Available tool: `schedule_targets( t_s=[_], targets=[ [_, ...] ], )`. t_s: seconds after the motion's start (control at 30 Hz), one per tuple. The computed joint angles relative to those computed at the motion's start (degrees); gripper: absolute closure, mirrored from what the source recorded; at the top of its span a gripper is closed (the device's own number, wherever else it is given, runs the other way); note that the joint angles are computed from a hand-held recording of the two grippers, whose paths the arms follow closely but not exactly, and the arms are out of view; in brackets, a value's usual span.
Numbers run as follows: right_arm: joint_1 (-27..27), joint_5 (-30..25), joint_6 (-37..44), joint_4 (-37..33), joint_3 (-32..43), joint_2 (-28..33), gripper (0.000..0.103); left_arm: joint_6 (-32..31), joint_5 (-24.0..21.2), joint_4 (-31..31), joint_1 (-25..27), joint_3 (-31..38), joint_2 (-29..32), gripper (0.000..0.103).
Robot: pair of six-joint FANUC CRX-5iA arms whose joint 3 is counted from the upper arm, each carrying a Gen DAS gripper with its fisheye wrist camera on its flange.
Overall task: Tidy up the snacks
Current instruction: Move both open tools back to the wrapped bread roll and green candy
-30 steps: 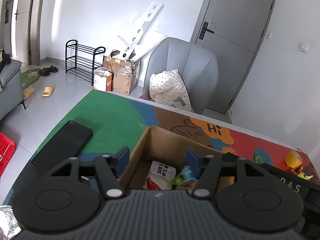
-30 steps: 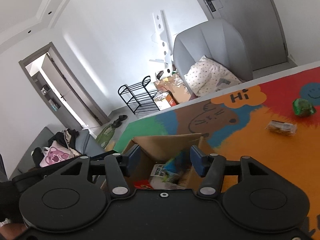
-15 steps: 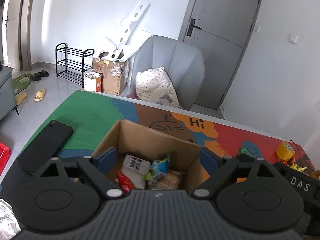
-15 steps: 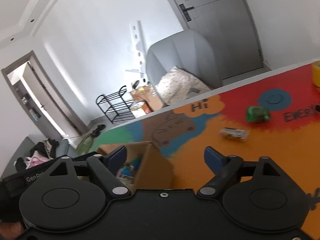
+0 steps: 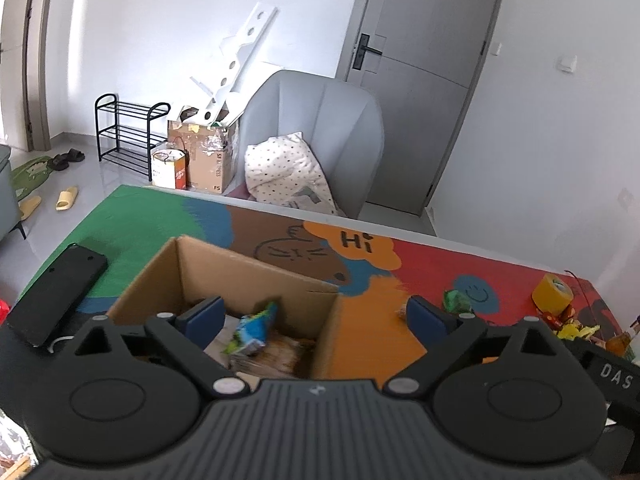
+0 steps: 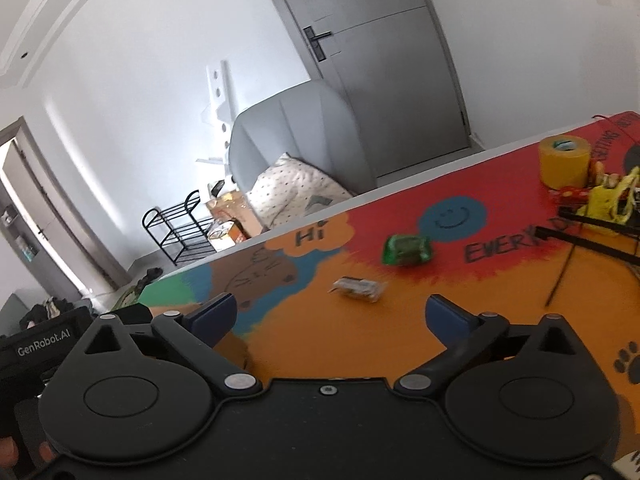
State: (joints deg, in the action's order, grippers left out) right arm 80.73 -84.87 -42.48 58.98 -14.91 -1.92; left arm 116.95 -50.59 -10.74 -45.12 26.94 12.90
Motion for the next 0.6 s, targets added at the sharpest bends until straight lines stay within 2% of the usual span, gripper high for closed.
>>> schedule_targets(
  t_s=[0.6],
  targets=[
    [2.05,-2.48,-4.38,-1.66,-8.58,-8.32,0.000,-1.13,-4.63,1.19,-3.67,10.12,8.11,0.005]
  ],
)
